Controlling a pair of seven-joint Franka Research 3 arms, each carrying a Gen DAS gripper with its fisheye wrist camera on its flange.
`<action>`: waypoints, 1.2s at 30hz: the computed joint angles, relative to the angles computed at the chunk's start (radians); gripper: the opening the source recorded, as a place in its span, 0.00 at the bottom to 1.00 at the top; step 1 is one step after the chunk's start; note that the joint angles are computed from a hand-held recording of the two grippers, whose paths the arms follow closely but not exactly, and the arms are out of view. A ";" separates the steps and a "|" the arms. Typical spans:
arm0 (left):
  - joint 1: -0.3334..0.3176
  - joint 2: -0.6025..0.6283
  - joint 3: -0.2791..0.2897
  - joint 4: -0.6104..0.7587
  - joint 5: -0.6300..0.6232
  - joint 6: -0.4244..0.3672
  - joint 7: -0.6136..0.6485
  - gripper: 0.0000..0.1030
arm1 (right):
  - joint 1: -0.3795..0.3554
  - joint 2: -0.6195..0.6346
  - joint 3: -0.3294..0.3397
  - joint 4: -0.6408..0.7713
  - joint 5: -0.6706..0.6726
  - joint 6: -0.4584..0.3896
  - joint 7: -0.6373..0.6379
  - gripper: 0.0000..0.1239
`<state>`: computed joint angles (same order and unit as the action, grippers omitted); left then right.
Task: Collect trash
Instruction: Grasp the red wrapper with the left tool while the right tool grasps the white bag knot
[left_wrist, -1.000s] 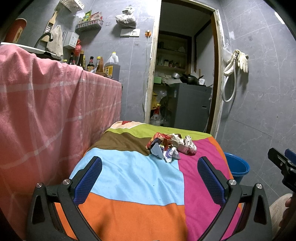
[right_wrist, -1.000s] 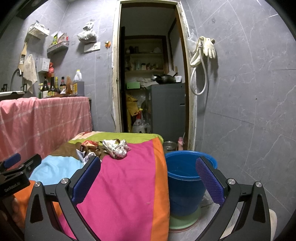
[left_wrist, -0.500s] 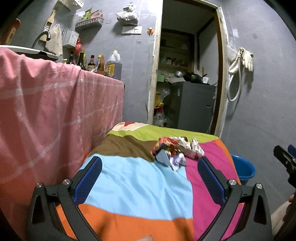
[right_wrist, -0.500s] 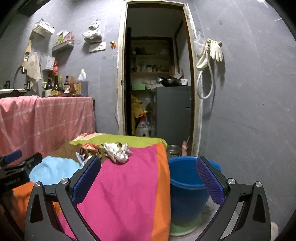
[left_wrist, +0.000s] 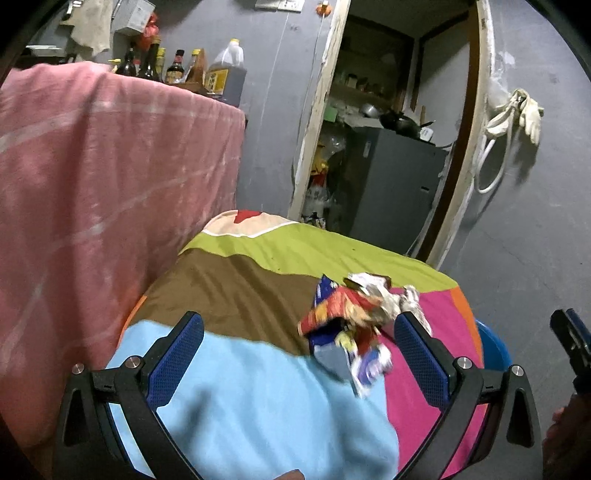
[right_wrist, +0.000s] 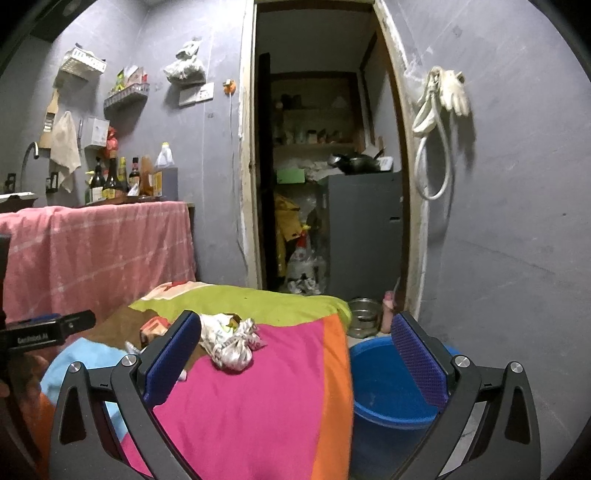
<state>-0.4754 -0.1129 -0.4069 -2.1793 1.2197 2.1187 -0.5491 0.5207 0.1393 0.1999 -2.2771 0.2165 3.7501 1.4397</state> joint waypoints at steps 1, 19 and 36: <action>0.007 0.008 0.010 0.010 -0.005 0.014 0.027 0.98 | -0.009 0.017 0.001 0.030 -0.026 -0.035 0.015 0.83; 0.115 0.087 0.115 0.009 -0.046 0.435 0.141 0.46 | -0.242 0.324 0.262 0.470 -0.108 -0.536 -0.024 0.71; 0.177 -0.002 0.091 -0.079 -0.060 0.608 0.049 0.19 | -0.307 0.383 0.367 0.545 0.188 -0.768 -0.272 0.24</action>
